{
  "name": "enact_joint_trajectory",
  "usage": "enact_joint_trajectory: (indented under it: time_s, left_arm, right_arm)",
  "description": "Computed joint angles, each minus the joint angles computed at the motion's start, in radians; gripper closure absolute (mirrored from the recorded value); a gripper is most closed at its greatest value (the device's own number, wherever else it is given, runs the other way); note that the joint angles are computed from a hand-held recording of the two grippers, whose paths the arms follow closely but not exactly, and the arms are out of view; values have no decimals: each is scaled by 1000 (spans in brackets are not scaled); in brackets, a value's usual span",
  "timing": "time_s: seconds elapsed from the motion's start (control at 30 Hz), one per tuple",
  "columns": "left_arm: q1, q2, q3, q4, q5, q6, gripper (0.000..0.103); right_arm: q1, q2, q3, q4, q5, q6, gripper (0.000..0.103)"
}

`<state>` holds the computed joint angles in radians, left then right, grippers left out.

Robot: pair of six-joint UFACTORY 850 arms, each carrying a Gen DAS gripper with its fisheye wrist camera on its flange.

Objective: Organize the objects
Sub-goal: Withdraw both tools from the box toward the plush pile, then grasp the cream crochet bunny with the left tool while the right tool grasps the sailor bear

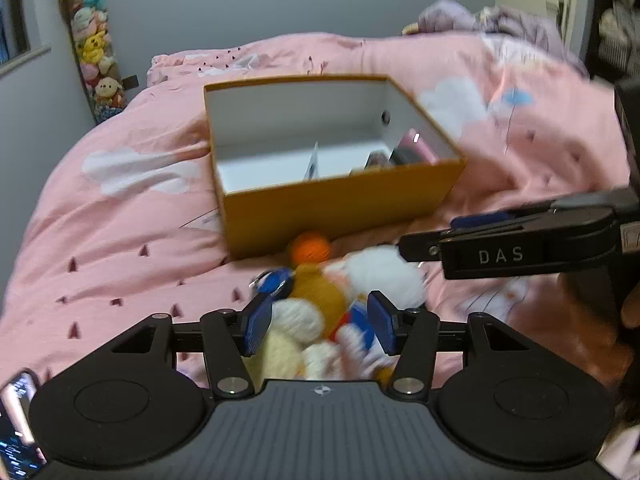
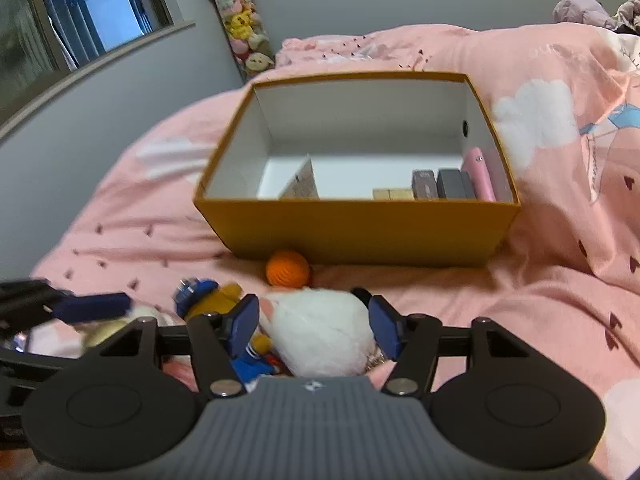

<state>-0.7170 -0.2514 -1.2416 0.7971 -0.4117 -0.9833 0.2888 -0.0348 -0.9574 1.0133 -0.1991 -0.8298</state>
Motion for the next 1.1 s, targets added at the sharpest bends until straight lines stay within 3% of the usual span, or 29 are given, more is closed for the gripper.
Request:
enact_joint_trajectory:
  time_s: [0.17,0.33,0.47,0.6,0.8,0.97,1.1]
  left_arm:
    - [14,12,25,20,-4,-11,39]
    - [32,0,22,-16,10,39,38]
    - [25,-31,-11,-47,-42,138,36]
    - [33,-31,-24,-130,-52,220,36]
    - [54,15,-21,-270,-54,310,36]
    - [38,18,-41,-300,-143,377,36]
    - [36,24,-42,-324,-197,350,36]
  right_arm:
    - [16,-32,-16,-294,-13,261,40]
    - [14,-69,-37,-382,-54,360,40]
    - [15,-90,-51,-424,-79,398,40]
    - [13,-96,-56,-387,-91,352,40]
    - [20,-74,-45,-151,-119,49,40]
    - [32,-76,-52,-106,-159,-40,41]
    - [33,-83,-57,-144,-190,-3,51]
